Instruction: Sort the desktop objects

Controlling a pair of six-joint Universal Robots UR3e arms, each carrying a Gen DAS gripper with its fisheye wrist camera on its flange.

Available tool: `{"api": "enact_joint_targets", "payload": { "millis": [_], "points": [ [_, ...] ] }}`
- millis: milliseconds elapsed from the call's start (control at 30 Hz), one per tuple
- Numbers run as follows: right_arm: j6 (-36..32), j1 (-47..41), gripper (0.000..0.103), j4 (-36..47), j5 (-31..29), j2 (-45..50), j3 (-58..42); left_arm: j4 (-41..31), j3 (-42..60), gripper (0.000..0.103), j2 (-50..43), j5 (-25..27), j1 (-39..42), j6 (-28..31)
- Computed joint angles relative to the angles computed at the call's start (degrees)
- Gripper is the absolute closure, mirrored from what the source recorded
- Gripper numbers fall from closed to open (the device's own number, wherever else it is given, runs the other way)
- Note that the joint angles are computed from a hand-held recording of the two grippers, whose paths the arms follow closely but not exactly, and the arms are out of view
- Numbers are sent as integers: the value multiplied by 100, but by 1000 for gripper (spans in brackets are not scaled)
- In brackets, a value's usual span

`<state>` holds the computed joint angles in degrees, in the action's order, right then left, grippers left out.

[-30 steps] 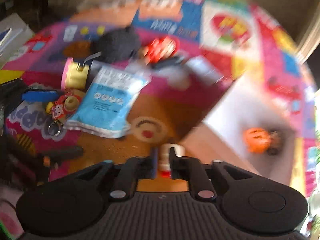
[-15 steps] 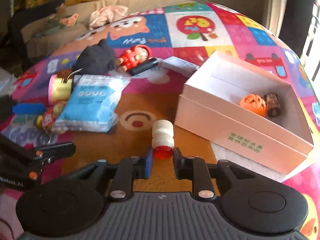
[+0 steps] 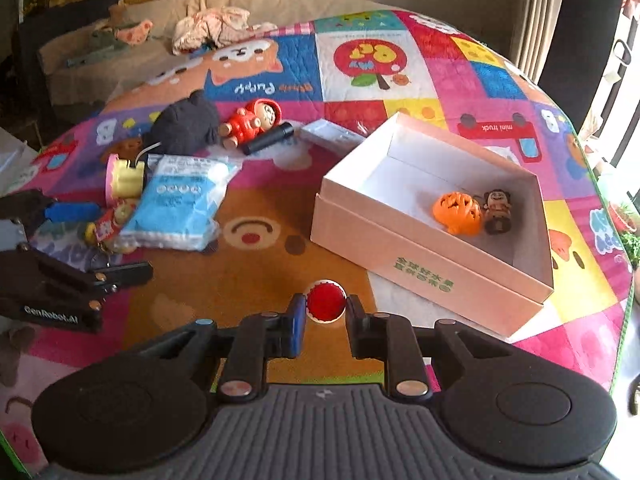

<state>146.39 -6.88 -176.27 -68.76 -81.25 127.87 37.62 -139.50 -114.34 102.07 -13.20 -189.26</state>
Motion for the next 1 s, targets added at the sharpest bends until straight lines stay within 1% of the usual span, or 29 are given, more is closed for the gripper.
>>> {"api": "enact_joint_targets", "payload": {
  "millis": [333, 400, 433, 467, 500, 567, 600, 667, 733, 767, 833, 867, 933, 967, 1000],
  "points": [
    [98, 117, 82, -193, -199, 430, -237, -58, -35, 0, 66, -95, 49, -77],
    [111, 112, 81, -334, -193, 460, -182, -69, -31, 0, 73, -85, 40, -94],
    [136, 110, 76, -403, -211, 454, -142, -20, -52, 0, 67, -77, 46, -102],
    [171, 91, 66, -477, -190, 428, -83, 128, -88, 0, 32, -21, 26, -138],
    [185, 14, 60, -625, -86, 375, 50, 409, -176, 0, -26, -3, 40, -161],
    [178, -190, 41, -1028, 190, 227, 425, 1101, -446, 0, -104, -219, 244, -120],
    [169, -317, 38, -1298, 351, 146, 659, 1255, -520, 0, -80, -292, 366, -73],
    [132, -557, 32, -1831, 608, 26, 1094, 985, -509, 0, 152, -377, 626, 47],
    [112, -755, 30, -2269, 777, -29, 1437, 381, -401, 0, 457, -559, 1004, 37],
    [114, -847, 30, -2425, 854, -40, 1583, 72, -370, 0, 603, -747, 1216, 16],
    [132, -1008, 30, -2471, 1028, -89, 1766, -662, -224, 0, 836, -1304, 1692, -3],
    [156, -1075, 30, -2446, 1100, -95, 1827, -854, -163, 0, 855, -1530, 1858, -3],
    [232, -1128, 30, -2498, 1141, -46, 1927, -1063, -27, 0, 793, -1811, 2037, -18],
    [276, -1132, 30, -2531, 1142, -5, 1952, -1059, -7, 1, 748, -1931, 2100, -10],
    [321, -1129, 30, -2550, 1146, 32, 1964, -997, -31, 3, 700, -2063, 2179, 2]
  ]
}}
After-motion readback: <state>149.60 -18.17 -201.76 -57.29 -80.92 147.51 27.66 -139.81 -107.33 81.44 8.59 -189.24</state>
